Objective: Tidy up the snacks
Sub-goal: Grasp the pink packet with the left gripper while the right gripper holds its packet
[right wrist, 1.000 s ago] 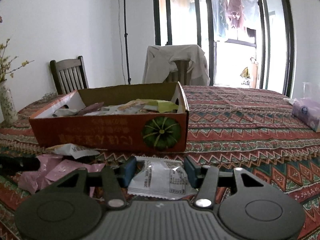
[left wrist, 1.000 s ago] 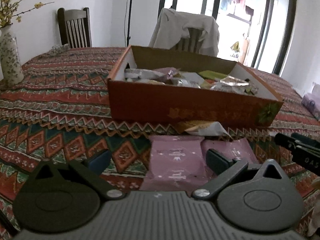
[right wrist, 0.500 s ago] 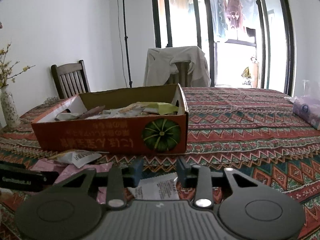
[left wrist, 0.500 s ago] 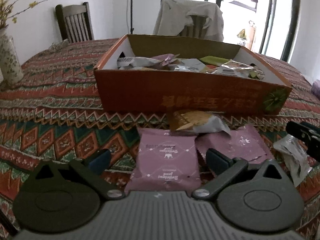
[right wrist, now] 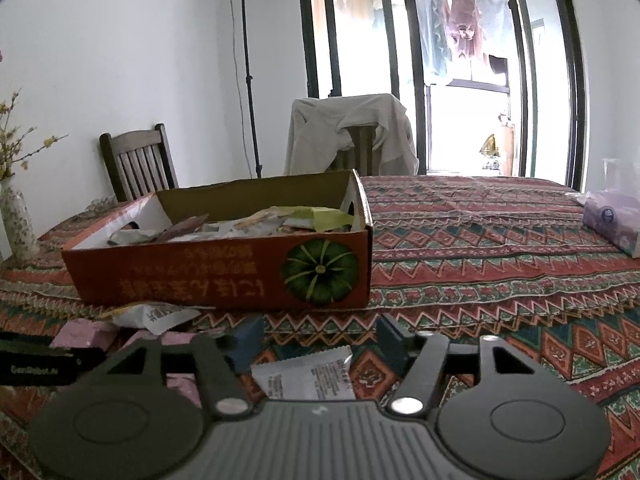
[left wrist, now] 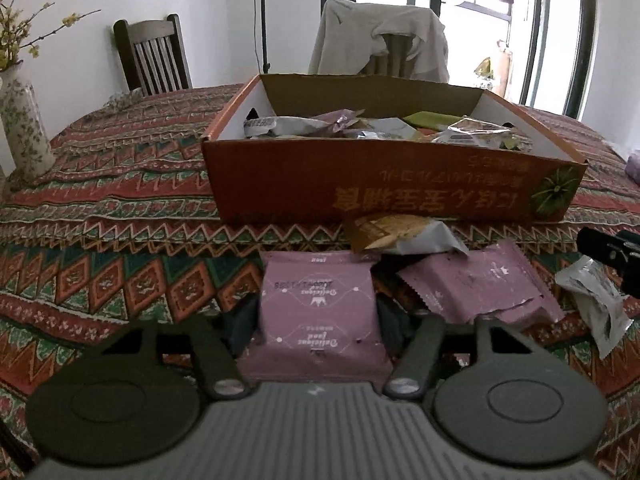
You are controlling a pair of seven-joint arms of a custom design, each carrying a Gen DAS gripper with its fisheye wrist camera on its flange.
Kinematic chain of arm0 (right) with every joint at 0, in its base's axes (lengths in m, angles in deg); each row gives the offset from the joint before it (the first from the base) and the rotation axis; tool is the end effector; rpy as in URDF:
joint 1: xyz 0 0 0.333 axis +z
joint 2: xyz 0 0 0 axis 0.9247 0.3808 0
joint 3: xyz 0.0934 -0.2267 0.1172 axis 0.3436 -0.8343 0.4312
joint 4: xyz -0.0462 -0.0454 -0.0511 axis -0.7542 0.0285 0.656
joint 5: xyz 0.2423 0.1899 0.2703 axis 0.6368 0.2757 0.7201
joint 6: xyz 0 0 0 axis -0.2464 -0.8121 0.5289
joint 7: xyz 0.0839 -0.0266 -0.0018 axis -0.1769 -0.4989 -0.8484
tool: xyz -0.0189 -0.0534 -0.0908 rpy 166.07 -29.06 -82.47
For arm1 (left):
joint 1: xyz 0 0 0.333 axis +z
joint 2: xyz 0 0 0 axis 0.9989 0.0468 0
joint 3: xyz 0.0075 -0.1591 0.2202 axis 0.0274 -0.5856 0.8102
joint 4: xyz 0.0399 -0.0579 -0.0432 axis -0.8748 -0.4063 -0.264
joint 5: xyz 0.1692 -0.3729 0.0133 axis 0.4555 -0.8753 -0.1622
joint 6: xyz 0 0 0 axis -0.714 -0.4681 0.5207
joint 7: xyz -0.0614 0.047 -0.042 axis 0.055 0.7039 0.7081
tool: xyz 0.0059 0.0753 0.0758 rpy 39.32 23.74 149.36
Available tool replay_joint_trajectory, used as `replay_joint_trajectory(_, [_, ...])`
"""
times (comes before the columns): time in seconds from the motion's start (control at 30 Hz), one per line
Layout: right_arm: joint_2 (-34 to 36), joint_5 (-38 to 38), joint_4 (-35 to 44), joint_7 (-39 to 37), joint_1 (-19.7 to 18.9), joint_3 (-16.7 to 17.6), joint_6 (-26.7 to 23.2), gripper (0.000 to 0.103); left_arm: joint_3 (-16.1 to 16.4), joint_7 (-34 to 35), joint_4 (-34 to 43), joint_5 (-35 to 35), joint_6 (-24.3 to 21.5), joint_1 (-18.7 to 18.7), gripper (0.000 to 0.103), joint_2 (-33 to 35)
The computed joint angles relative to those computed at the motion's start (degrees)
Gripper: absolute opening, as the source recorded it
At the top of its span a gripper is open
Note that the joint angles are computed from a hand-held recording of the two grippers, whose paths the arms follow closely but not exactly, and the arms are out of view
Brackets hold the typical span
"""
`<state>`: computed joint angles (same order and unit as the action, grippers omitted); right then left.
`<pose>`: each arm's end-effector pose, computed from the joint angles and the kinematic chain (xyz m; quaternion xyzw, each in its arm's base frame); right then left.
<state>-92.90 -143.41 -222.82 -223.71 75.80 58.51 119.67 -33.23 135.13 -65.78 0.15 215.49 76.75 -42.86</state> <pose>0.4128 0.1702 0.3935 -0.4519 0.7239 -0.4039 0.3295 0.5387 -0.1127 0.4143 -0.4808 0.7766 -0.3433 0.2187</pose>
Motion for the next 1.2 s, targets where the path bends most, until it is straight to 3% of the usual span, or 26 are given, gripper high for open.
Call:
replay_joint_trajectory(0.17, [-2.0,-0.9,-1.2,1.2,0.1,0.1,0.7,0.084,1.2,4.3,0.0,-4.7,-0.3,-0.6,0.063,-0.8])
replay_joint_trajectory(0.47, [-4.9,6.2,-3.6,-5.9,-0.3,-0.4,2.3,0.095,2.8,13.3,0.2,-14.7,-1.1,-1.2,0.063,-3.2])
replay_joint_trajectory(0.8, [-5.0,14.3,-4.0,-14.1,-2.4,1.2,5.0,0.095,3.1,16.7,0.1,-19.1,-2.7,-0.4,0.063,-4.2])
replay_joint_trajectory(0.97, [-1.1,20.8,-1.2,-22.1,-1.1,1.0,1.9,0.095,3.2,17.6,0.4,-20.2,-3.7,0.1,0.063,-4.1])
replay_joint_trajectory(1.2, [1.4,24.4,-0.3,-26.3,-0.6,0.7,2.5,0.083,3.0,18.1,0.4,-21.0,-4.6,0.8,0.063,-4.2])
